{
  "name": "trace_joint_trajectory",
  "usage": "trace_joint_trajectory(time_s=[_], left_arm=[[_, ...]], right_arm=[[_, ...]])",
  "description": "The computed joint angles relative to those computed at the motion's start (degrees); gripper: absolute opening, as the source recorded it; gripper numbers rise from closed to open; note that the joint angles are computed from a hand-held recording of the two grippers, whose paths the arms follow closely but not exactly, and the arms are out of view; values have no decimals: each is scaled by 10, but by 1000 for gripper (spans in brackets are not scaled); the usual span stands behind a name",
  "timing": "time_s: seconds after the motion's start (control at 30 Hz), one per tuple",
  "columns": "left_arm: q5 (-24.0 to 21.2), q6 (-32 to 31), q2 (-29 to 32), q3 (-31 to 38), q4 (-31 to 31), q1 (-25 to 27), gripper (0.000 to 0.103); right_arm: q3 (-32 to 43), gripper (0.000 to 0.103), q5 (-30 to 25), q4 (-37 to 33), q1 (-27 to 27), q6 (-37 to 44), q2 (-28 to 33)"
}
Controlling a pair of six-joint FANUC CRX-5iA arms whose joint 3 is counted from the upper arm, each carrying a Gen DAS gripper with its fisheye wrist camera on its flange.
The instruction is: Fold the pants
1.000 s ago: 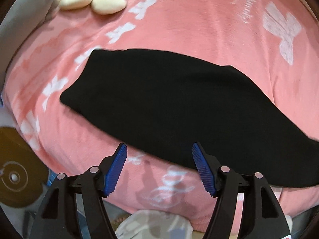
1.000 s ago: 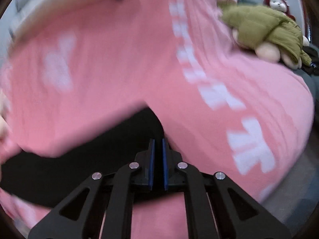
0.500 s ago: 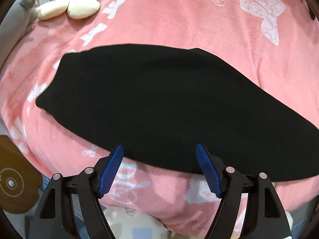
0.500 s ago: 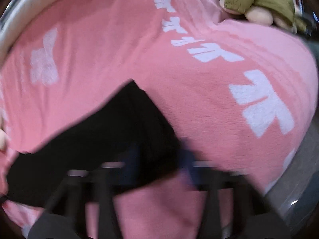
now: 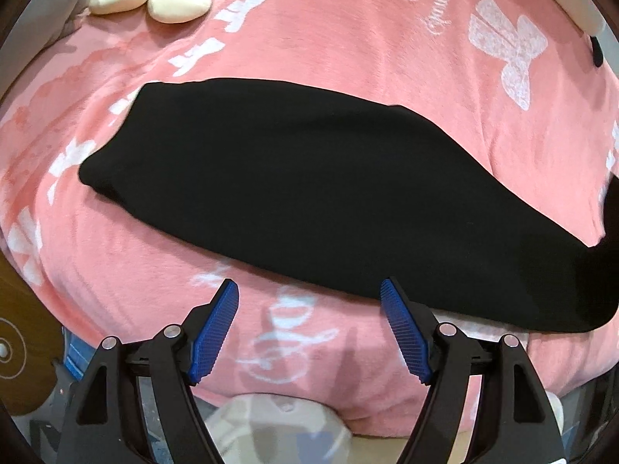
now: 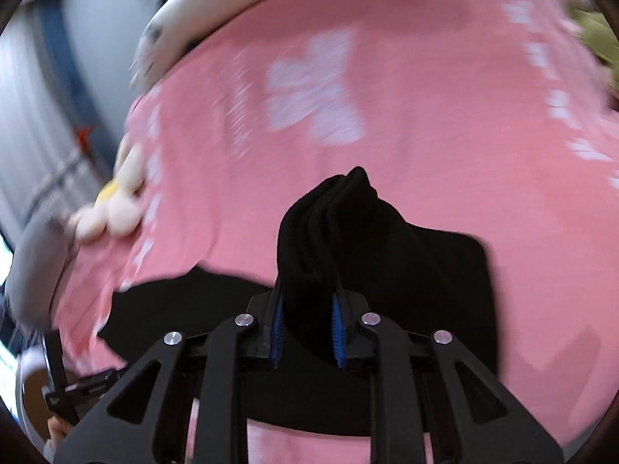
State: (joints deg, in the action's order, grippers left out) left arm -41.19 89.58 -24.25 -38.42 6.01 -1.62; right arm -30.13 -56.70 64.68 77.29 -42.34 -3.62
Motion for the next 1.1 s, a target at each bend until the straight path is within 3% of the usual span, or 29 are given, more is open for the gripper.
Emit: trace_joint_trajectory(time_s=[0.1, 0.2, 0.27, 0.37, 0.47, 0.5, 0.63, 0.7, 0.73, 0.8, 0.87, 0.9, 0.97, 1.0, 1.07, 1.1], left_arm=[[9, -34, -16, -18, 19, 27, 73], [16, -74, -27, -35, 48, 53, 73], [21, -95, -30, -44, 62, 66, 73], [28, -115, -31, -53, 77, 79, 73], [31, -143, -30, -66, 110, 89, 73], [31, -149, -28, -69, 119, 91, 73], [36, -171, -23, -75, 138, 91, 73], [38, -175, -21, -78, 145, 90, 73], [37, -174, -17, -76, 147, 90, 73], [35, -176, -12, -75, 153, 90, 74], [29, -188, -15, -76, 160, 91, 73], [29, -197, -20, -78, 162, 92, 74], [37, -208, -33, -85, 160, 93, 79], [42, -214, -37, -90, 164, 94, 80], [46, -209, -37, -93, 166, 92, 80], [46, -214, -34, -95, 178, 90, 80]], right_arm=[[71, 20, 89, -24, -34, 64, 87], [150, 26, 123, -123, -41, 190, 165], [215, 29, 91, -199, -35, 286, 223], [265, 33, 3, -186, -16, 334, 266], [282, 32, -15, -200, -16, 356, 275], [281, 20, -10, -202, -18, 355, 272], [226, 19, 78, -133, -35, 237, 223], [231, 23, 132, -145, -51, 251, 223], [254, 29, 143, -184, -57, 293, 236], [289, 34, 132, -244, -57, 365, 266], [265, 39, 131, -206, -48, 323, 248], [228, 43, 125, -163, -39, 260, 220], [173, 71, 67, -100, -17, 150, 176], [150, 74, -3, -97, 7, 102, 153], [129, 76, -123, -155, 46, 64, 121], [114, 76, -153, -182, 60, 42, 104]])
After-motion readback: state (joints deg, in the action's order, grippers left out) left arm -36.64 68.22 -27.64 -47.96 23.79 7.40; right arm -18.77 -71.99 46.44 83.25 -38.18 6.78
